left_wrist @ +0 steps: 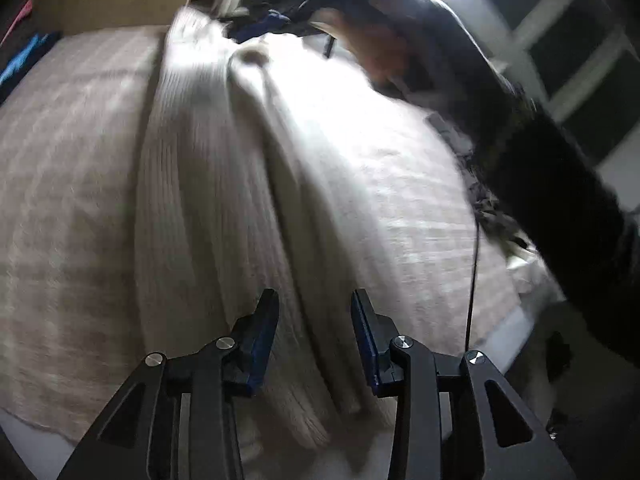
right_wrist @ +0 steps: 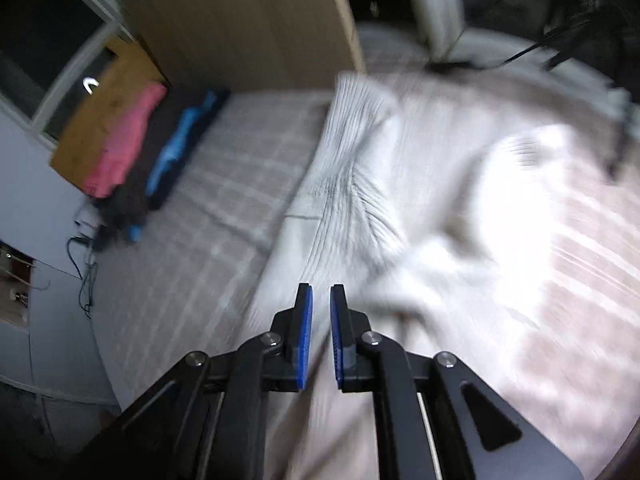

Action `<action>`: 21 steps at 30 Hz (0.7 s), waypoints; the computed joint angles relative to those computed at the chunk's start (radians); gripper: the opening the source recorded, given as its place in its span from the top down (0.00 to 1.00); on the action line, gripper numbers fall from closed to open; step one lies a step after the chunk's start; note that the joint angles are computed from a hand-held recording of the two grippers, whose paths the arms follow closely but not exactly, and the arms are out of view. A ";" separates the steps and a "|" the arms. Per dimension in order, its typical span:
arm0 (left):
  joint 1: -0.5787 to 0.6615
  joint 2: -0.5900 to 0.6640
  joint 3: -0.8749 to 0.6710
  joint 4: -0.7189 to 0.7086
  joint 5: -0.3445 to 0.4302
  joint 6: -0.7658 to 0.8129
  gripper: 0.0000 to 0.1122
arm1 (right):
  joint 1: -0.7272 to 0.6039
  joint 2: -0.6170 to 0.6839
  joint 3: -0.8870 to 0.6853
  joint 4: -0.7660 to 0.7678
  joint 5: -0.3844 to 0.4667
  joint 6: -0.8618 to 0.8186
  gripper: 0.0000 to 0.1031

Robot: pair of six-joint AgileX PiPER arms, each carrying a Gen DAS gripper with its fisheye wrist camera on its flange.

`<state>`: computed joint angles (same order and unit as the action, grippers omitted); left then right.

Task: Fold clothes

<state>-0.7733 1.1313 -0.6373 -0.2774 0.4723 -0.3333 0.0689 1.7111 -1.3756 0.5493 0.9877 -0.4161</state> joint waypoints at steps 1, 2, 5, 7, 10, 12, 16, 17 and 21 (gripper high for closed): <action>0.013 -0.063 0.003 0.039 0.037 -0.017 0.69 | -0.042 -0.100 0.093 0.012 0.004 -0.025 0.78; 0.038 -0.117 0.001 0.052 0.085 -0.003 0.68 | -0.073 -0.200 0.192 -0.005 -0.005 -0.017 0.78; 0.162 -0.229 0.021 0.039 0.209 0.105 0.67 | -0.203 -0.466 0.456 -0.015 0.022 -0.057 0.78; 0.306 -0.231 0.052 -0.089 0.268 0.296 0.67 | -0.249 -0.633 0.630 -0.059 0.038 -0.041 0.78; 0.292 -0.175 0.075 -0.110 0.262 0.362 0.67 | -0.254 -0.777 0.814 -0.058 0.042 -0.006 0.78; 0.220 -0.124 0.081 -0.098 0.223 0.356 0.67 | -0.250 -0.877 0.927 -0.061 0.054 0.032 0.78; 0.083 -0.046 0.052 -0.001 0.175 0.258 0.57 | 0.017 -0.967 1.008 -0.144 -0.051 0.311 0.74; 0.071 -0.036 0.041 0.016 0.178 0.248 0.56 | 0.105 -0.970 1.010 -0.185 -0.083 0.403 0.72; 0.097 -0.027 0.017 -0.004 0.216 0.275 0.55 | 0.437 -0.953 1.006 -0.374 -0.185 0.771 0.57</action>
<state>-0.6761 1.1041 -0.6203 -0.2813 0.6881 -0.0581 0.5062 0.7582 -0.3691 0.1749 0.8025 0.3544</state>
